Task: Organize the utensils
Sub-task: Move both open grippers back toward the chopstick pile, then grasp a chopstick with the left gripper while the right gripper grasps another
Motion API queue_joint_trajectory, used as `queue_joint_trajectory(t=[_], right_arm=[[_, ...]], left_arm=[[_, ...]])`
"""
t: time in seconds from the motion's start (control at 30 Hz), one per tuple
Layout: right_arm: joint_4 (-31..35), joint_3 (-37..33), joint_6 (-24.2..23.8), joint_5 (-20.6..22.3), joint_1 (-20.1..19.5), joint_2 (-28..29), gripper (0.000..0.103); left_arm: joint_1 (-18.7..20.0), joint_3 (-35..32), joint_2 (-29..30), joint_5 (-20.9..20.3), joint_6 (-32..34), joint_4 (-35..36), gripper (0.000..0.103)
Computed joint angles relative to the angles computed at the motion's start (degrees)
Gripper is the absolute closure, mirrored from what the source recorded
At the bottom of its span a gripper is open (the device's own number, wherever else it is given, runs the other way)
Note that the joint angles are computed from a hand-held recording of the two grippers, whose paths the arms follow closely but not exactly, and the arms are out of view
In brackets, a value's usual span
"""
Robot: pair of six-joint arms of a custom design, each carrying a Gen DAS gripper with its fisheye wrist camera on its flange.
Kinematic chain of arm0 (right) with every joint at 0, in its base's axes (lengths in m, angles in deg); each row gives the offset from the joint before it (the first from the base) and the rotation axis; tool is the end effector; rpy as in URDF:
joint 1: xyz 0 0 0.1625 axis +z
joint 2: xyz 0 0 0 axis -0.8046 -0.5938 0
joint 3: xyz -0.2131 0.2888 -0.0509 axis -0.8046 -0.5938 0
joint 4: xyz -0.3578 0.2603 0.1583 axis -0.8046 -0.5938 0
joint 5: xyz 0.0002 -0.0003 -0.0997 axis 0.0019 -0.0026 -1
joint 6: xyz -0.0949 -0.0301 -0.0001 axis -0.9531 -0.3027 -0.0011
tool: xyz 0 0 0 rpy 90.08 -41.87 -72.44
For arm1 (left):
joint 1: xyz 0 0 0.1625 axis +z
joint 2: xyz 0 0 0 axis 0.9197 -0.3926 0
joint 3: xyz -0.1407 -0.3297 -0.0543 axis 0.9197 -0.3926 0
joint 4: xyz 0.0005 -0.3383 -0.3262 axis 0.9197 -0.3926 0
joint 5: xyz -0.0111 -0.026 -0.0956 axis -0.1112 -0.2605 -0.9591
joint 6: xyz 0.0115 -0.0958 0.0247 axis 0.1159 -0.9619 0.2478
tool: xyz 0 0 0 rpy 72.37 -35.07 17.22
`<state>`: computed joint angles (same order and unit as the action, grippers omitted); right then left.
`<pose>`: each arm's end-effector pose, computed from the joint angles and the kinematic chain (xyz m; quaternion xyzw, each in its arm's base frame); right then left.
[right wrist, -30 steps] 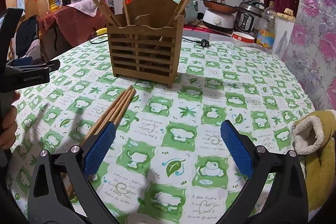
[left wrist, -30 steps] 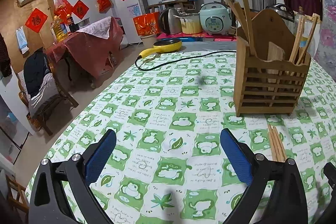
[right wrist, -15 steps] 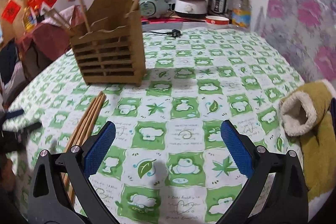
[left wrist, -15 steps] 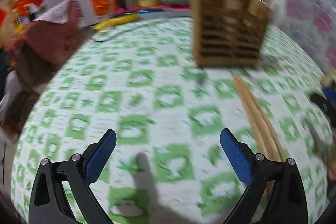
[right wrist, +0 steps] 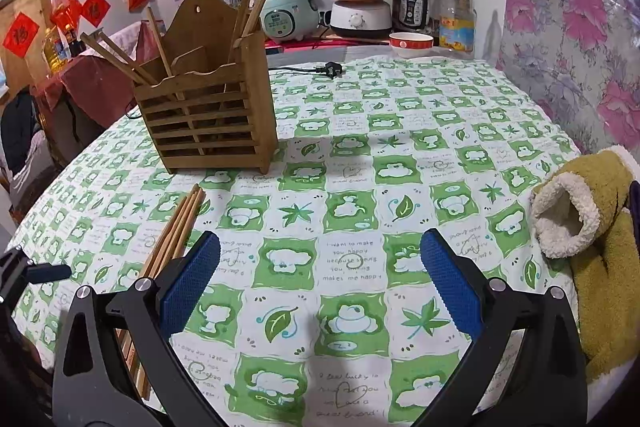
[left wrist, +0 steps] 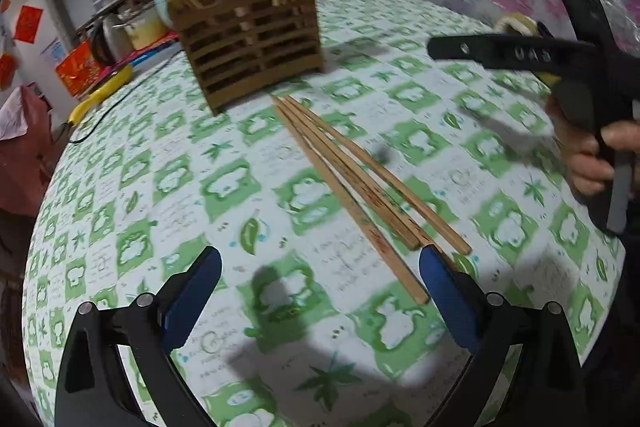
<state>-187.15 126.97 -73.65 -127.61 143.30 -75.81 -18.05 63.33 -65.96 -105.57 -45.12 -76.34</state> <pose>0.0981 -0.6628 0.2744 0.1869 -0.8916 0.3271 0.2511 -0.2589 -0.6065 0.0961 0.3022 0.8705 -0.1784 0.3451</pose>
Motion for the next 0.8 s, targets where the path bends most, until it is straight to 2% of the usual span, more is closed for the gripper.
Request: queue_joint_trajectory(t=[0.1,0.2,0.27,0.33,0.4,0.47,0.5,0.57,0.67,0.8], right_arm=[[0.6,-0.2,0.4,0.0,0.0,0.1,0.006],[0.8,-0.3,0.5,-0.2,0.0,0.1,0.006],[0.8,-0.4,0.6,-0.3,0.0,0.2,0.006],[1.1,-0.4,0.7,-0.1,-0.1,0.1,0.006],[1.4,-0.3,0.7,0.5,-0.2,-0.1,0.006],[1.4,0.1,0.2,1.2,-0.2,-0.4,0.006],[1.4,0.4,-0.3,1.5,-0.2,-0.6,0.006],[2.3,0.7,-1.3,2.3,-0.2,-0.9,0.006],[6.9,1.6,-4.6,4.5,0.0,-2.1,0.006],[8.5,6.0,-14.4,4.4,0.7,-5.0,0.006]], left_arm=[[0.2,-1.0,0.7,-0.2,0.1,3.3,0.006],[0.2,-1.3,1.2,1.6,0.0,3.8,0.005],[0.4,-1.9,1.8,4.9,-1.5,3.8,0.004],[1.1,-3.0,2.4,11.1,-7.1,5.8,0.004],[2.1,-4.3,2.3,13.6,-13.2,9.0,0.004],[4.0,-6.1,1.3,11.8,-20.6,13.1,0.005],[5.0,-6.7,0.7,9.6,-23.0,14.0,0.005],[6.1,-7.1,0.1,7.0,-24.5,13.5,0.005],[5.9,-7.1,0.3,8.5,-25.3,14.1,0.004],[6.1,-7.3,0.5,8.4,-25.1,13.7,0.004]])
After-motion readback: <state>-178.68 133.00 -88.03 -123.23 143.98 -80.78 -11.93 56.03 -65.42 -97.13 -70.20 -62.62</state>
